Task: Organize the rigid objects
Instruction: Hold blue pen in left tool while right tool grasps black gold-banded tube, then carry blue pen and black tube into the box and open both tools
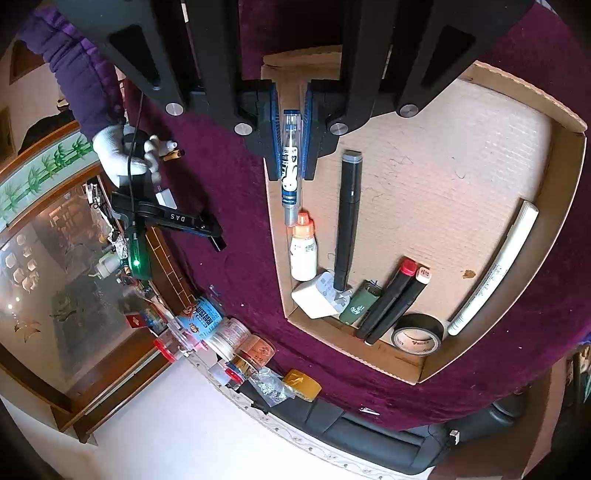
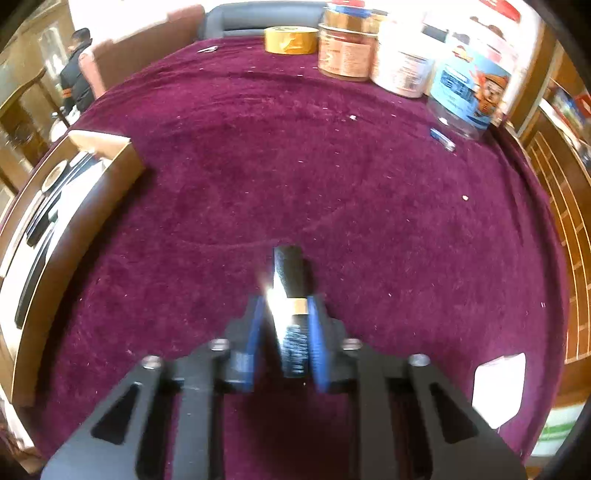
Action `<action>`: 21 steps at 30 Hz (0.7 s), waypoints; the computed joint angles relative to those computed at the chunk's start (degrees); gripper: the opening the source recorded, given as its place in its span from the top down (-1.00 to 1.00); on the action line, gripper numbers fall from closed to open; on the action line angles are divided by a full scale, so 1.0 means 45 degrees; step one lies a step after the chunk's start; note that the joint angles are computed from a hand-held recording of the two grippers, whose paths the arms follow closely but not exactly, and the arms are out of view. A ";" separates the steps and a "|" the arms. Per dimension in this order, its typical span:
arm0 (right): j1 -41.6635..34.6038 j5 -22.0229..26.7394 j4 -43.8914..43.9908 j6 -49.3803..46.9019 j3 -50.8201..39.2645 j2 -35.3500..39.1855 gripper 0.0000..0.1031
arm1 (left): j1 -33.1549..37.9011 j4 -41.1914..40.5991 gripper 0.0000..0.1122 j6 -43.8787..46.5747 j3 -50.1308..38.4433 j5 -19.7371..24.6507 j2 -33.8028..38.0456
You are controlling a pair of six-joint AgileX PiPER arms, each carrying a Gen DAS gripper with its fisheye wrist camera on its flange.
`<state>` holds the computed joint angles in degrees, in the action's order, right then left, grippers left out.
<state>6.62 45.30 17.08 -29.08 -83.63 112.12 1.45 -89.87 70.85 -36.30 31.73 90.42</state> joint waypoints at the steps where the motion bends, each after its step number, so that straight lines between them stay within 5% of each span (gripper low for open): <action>1: -0.0193 0.0203 0.0505 -0.0070 0.0034 -0.0053 0.72 | 0.0023 0.0044 0.86 -0.0041 -0.0039 -0.0010 0.0040; 11: -0.1099 0.1450 0.3993 -0.1151 0.1281 -0.2077 0.71 | 0.0996 0.2786 0.86 -0.2053 -0.0467 -0.0930 -0.0243; 21: 0.0931 0.1730 0.5112 -0.0452 0.2088 -0.3190 0.70 | 0.0922 0.8197 0.86 -0.6696 -0.2809 -0.2087 0.1674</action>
<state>10.81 53.08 40.08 -31.12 -74.24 97.76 5.60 -52.99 40.71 -48.94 22.33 97.95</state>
